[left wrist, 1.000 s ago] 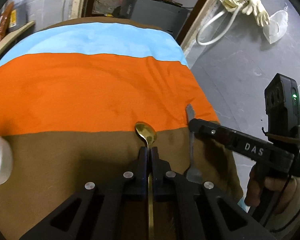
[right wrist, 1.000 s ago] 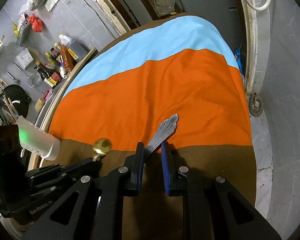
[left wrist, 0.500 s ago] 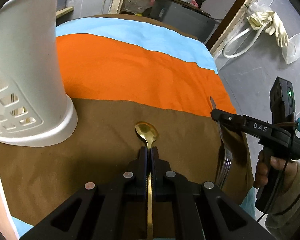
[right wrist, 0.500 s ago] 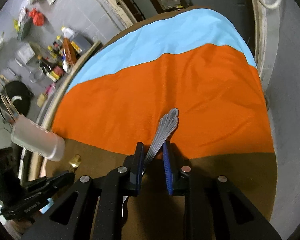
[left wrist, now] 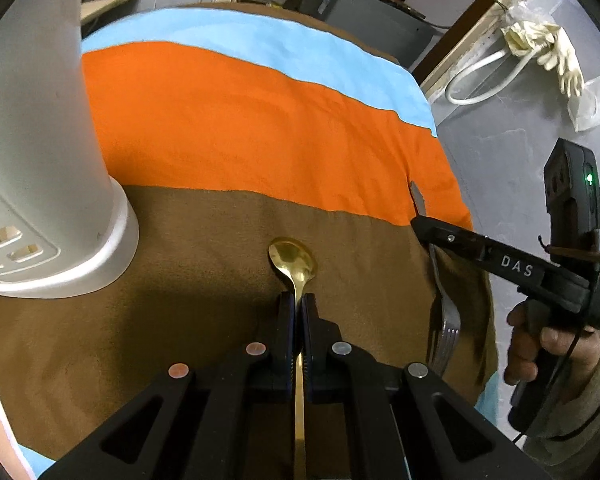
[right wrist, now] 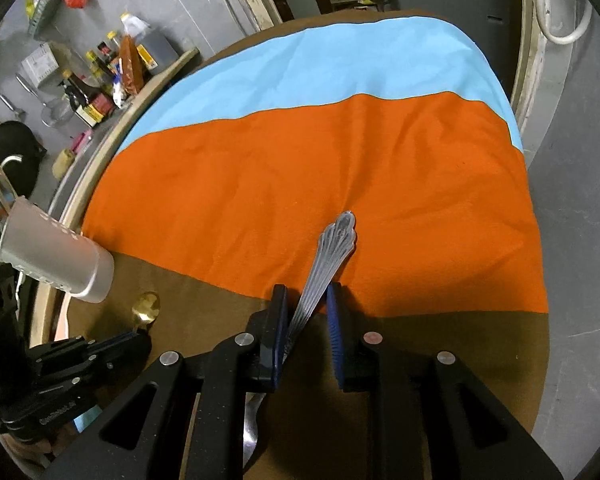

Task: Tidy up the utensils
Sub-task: 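Lift and carry the gold spoon in the left tool while the right tool carries the fork to the caddy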

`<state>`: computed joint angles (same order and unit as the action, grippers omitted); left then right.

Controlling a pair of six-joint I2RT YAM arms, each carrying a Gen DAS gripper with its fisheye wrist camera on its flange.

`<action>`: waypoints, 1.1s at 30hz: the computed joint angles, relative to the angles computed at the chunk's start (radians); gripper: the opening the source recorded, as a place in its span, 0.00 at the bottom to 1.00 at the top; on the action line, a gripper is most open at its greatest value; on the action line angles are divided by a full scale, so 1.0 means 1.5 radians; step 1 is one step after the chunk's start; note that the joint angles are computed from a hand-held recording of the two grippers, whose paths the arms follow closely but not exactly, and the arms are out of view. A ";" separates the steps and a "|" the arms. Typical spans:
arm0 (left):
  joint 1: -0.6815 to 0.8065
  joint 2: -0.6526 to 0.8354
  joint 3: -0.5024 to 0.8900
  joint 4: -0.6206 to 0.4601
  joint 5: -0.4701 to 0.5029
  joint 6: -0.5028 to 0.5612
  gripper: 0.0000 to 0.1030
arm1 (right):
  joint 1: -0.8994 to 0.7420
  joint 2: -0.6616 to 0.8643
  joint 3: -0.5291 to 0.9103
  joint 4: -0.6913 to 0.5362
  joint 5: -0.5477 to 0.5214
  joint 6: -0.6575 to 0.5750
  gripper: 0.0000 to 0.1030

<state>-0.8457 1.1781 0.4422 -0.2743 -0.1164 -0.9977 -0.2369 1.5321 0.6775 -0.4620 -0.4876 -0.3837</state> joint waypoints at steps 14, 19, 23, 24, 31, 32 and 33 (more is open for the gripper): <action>-0.192 -0.077 0.030 -0.102 -0.210 -0.096 0.04 | -0.087 -0.053 -0.049 -0.061 -0.098 -0.066 0.07; -0.276 -0.112 0.064 -0.185 -0.323 -0.139 0.04 | -0.115 -0.172 -0.096 -0.114 -0.147 -0.097 0.06; -0.335 -0.147 0.077 -0.240 -0.409 -0.178 0.04 | -0.156 -0.265 -0.120 -0.146 -0.197 -0.137 0.02; -0.352 -0.155 0.078 -0.260 -0.426 -0.193 0.04 | -0.164 -0.284 -0.123 -0.154 -0.206 -0.147 0.02; -0.421 -0.188 0.097 -0.358 -0.494 -0.258 0.04 | -0.117 -0.399 -0.137 -0.180 -0.204 -0.113 0.02; -0.435 -0.191 0.102 -0.378 -0.507 -0.277 0.04 | -0.113 -0.412 -0.135 -0.188 -0.203 -0.109 0.02; -0.449 -0.189 0.109 -0.398 -0.518 -0.298 0.04 | -0.110 -0.430 -0.134 -0.199 -0.203 -0.104 0.02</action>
